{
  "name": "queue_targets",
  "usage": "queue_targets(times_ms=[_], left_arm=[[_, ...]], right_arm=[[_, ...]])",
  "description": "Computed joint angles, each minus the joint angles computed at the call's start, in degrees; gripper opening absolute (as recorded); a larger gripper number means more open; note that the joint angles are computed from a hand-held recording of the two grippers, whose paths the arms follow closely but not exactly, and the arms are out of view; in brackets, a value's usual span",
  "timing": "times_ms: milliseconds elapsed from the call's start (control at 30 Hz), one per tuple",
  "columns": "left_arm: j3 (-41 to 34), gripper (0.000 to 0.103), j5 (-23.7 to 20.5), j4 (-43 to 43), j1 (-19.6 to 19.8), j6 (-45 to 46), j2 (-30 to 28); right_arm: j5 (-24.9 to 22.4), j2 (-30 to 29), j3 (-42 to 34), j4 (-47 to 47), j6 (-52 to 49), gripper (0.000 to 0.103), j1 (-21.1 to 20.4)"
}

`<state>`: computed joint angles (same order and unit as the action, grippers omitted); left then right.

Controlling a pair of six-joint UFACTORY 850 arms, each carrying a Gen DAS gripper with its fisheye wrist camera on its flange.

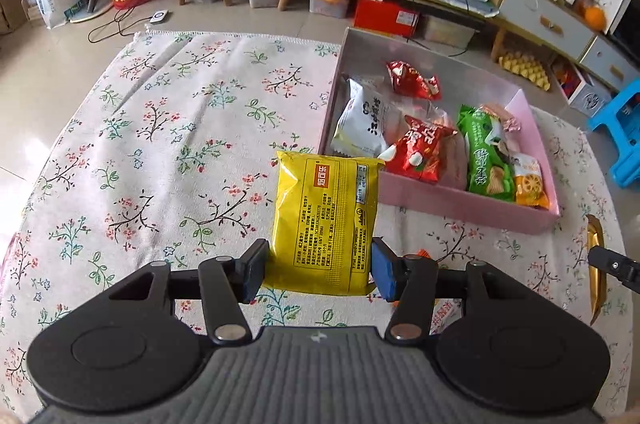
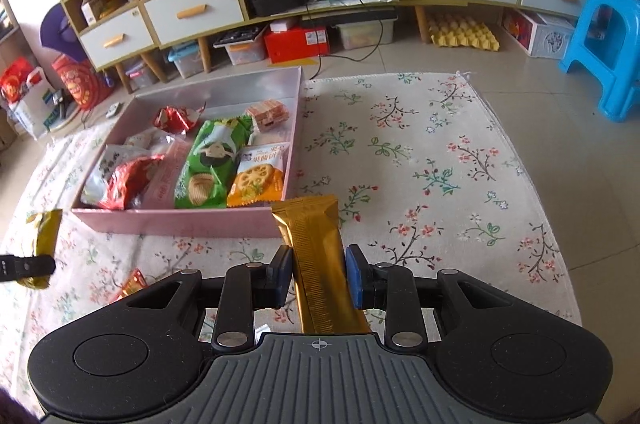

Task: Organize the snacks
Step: 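Carry both packs into the pink box and open both grippers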

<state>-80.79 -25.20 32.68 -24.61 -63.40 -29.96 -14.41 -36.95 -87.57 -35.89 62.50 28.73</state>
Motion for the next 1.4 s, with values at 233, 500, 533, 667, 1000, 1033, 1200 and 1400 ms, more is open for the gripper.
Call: queue_targets(times_ms=[233,500,533,667,1000,1033,1200,1400], left_arm=[[1.0,0.050,2.1,1.7,-0.1,-2.0,0.9],[1.6,0.050,3.1,3.3,-0.3,-3.2,1.3],[1.7,0.050,3.4,3.0,-0.3,-3.0,1.4],[2.2,0.050,4.5,5.0,-0.4,-5.1,2.0],[-0.4,0.050,7.6,17.3,-0.6,-16.1,0.5],[-1.2,0.050,7.8,19.6,-0.4,-18.0,-0.1],[-3.4,0.050,12.6,14.3,1.9,-13.7,-2.5],[-8.5,0.050,13.4,3.1,3.1,-4.0,-6.8]], right_arm=[[1.9,0.9,0.8,0.3,1.0,0.027,0.1],[1.8,1.0,0.6,-0.4,2.0,0.027,0.3],[1.8,1.0,0.6,-0.8,2.2,0.027,0.4],[3.0,1.5,1.0,-1.0,2.8,0.027,0.7],[6.0,1.5,-0.6,-5.6,9.0,0.027,1.4],[5.6,0.9,-1.6,-5.4,8.5,0.027,1.4],[4.2,-2.7,-6.9,3.5,0.1,0.027,1.0],[2.0,-8.4,-15.3,14.5,-10.4,0.027,0.5]])
